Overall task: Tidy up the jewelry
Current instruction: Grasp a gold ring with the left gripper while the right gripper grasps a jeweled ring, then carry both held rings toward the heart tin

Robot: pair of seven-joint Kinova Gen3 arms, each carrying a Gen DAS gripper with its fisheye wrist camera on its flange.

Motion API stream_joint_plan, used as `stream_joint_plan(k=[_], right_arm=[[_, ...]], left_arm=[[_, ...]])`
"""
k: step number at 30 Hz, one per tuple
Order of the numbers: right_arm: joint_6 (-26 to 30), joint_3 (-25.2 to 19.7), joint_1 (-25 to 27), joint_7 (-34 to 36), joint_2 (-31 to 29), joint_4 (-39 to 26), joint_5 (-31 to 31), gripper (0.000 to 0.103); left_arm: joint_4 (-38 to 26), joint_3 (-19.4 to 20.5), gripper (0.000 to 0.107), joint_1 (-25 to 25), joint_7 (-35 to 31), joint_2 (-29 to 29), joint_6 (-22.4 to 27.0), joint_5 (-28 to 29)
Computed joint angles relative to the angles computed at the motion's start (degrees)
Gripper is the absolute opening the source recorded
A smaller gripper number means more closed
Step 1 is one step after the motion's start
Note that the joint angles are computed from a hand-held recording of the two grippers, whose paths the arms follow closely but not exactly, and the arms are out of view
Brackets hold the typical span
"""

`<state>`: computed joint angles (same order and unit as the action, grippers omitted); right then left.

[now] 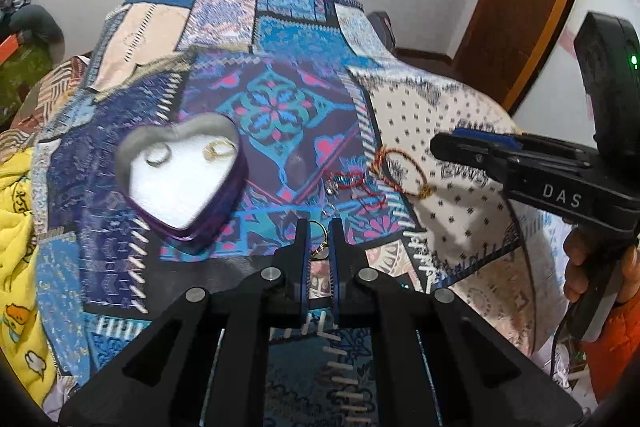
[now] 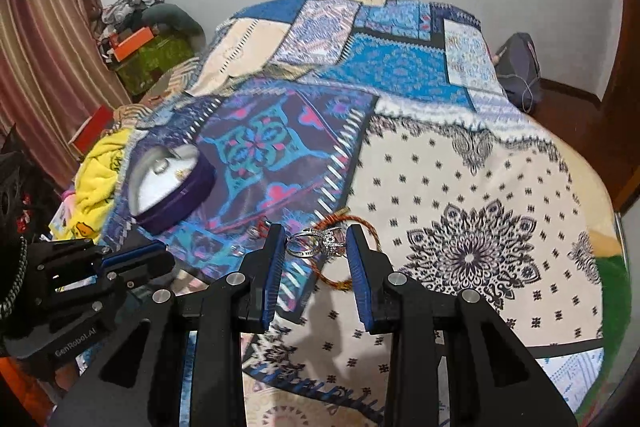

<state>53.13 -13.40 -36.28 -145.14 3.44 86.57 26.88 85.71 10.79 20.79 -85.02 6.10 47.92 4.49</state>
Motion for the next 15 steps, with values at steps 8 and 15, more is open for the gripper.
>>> stream_joint_plan(k=[8, 15], right_arm=[[-0.7, -0.6, -2.4, -1.5, 1.0, -3.0, 4.0, 0.028], [-2.3, 0.1, -4.3, -0.1, 3.5, -6.2, 4.4, 0.028]], left_arm=[[1.3, -1.1, 0.007, -2.1, 1.3, -4.3, -2.1, -0.2], [2.0, -2.2, 0.007, -4.8, 0.8, -6.7, -3.6, -0.3]])
